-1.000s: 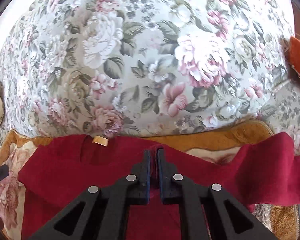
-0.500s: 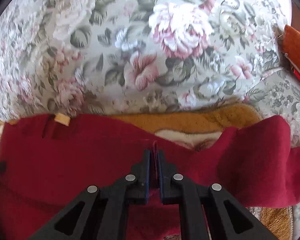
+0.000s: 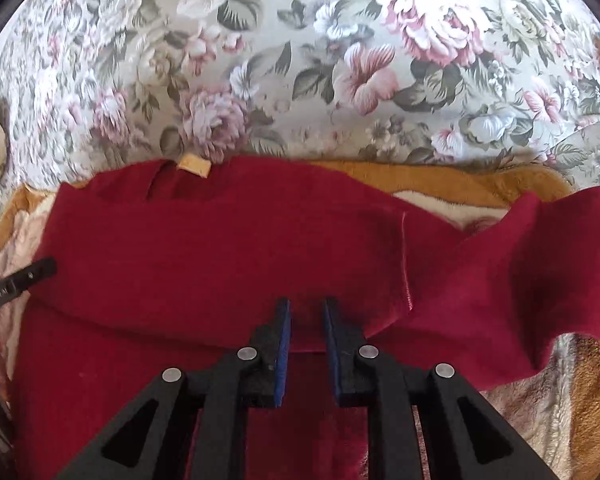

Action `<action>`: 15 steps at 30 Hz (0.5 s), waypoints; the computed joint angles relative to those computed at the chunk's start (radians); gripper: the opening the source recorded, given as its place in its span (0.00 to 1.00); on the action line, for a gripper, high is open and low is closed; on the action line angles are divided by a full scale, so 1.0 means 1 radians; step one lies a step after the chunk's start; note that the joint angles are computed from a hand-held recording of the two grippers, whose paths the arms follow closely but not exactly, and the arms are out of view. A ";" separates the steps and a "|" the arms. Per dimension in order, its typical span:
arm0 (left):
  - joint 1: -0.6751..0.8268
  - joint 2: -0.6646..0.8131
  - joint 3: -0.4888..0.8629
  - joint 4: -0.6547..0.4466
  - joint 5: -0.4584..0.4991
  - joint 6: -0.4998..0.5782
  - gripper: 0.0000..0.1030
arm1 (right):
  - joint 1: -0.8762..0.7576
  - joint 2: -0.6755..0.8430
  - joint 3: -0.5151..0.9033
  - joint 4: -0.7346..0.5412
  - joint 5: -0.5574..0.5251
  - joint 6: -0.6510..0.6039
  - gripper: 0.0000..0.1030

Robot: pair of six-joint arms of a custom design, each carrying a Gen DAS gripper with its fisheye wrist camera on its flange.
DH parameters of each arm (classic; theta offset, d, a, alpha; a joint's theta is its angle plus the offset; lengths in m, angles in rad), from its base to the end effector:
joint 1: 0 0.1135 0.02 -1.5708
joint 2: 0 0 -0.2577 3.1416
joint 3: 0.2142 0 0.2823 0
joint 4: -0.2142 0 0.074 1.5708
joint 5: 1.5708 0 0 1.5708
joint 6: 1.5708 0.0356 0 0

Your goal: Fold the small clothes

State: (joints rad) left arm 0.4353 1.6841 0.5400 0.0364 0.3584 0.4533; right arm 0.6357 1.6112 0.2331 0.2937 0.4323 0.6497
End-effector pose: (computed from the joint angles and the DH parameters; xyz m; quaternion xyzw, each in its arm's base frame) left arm 0.2463 0.1008 0.0472 0.0495 0.9573 -0.0596 0.2785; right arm 0.1632 0.1019 0.0177 0.0583 0.9476 -0.0257 0.3130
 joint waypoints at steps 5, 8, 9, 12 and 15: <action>0.008 -0.098 -0.032 -0.050 0.003 0.014 0.69 | 0.022 -0.169 -0.010 -0.162 -0.023 0.031 0.15; 0.017 -0.157 -0.047 -0.099 0.025 0.017 0.69 | 0.040 -0.217 -0.016 -0.211 0.018 0.051 0.15; 0.013 -0.177 -0.055 -0.111 0.025 0.016 0.69 | 0.037 -0.211 -0.013 -0.218 0.022 0.056 0.15; 0.007 -0.255 -0.088 -0.147 0.026 0.019 0.69 | -0.008 -0.103 0.006 -0.168 -0.027 0.050 0.15; 0.000 -0.336 -0.116 -0.203 0.036 0.021 0.69 | -0.002 -0.203 -0.025 -0.222 -0.031 0.056 0.15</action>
